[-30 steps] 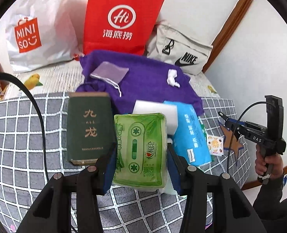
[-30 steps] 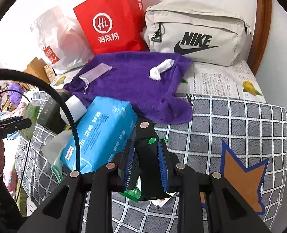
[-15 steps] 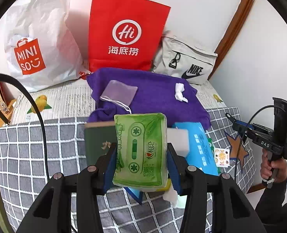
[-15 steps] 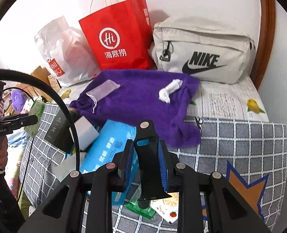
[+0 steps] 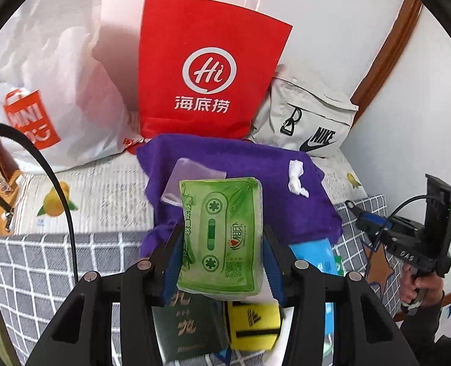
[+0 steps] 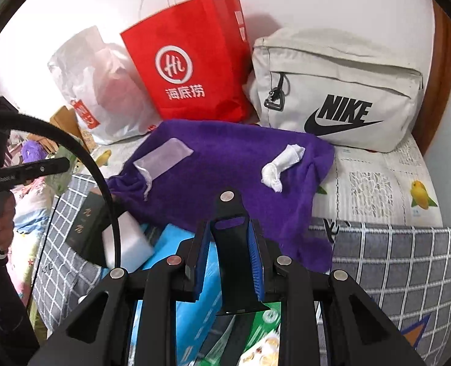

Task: Organize soft objects
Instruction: 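Carry the strap and wipe pack onto the purple towel and open both tools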

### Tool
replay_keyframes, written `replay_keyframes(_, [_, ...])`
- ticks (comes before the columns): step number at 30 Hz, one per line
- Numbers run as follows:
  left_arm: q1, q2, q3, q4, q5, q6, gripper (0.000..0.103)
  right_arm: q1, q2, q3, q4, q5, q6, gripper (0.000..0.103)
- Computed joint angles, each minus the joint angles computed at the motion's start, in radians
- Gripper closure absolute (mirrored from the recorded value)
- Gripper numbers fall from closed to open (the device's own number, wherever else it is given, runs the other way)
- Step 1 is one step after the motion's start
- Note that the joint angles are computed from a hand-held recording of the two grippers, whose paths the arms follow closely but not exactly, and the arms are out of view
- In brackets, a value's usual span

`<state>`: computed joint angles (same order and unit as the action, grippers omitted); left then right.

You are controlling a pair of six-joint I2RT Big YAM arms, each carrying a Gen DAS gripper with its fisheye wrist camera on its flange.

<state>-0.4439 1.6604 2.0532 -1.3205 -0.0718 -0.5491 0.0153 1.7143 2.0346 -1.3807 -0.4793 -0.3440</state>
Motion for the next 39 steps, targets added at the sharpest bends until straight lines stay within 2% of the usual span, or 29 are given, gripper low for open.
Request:
replay_keyframes(8, [0.015,0.106,0.126,-0.048,0.020,0.049,0.057,0.037,0.120,0.132,-0.049,0.070,0.009,0.078])
replay_keyframes(14, [0.038,0.166,0.189,-0.077,0.048,0.082,0.057,0.046,0.154,0.178,-0.055,0.093,0.026,0.078])
replay_keyframes(18, [0.062,0.212,0.240,-0.079,0.108,0.094,0.057,0.053,0.187,0.210,-0.068,0.113,0.043,0.078])
replay_keyframes(22, [0.068,0.267,0.311,-0.118,0.102,0.101,0.057,0.064,0.226,0.256,-0.085,0.128,0.052,0.078])
replay_keyframes(27, [0.085,0.245,0.264,-0.089,0.123,0.109,0.057,0.077,0.266,0.309,-0.096,0.116,0.080,0.078])
replay_keyframes(31, [0.090,0.245,0.254,-0.101,0.110,0.128,0.057,0.085,0.281,0.332,-0.102,0.130,0.075,0.078])
replay_keyframes(39, [0.107,0.295,0.305,-0.129,0.151,0.145,0.057,0.084,0.309,0.345,-0.114,0.161,0.065,0.078])
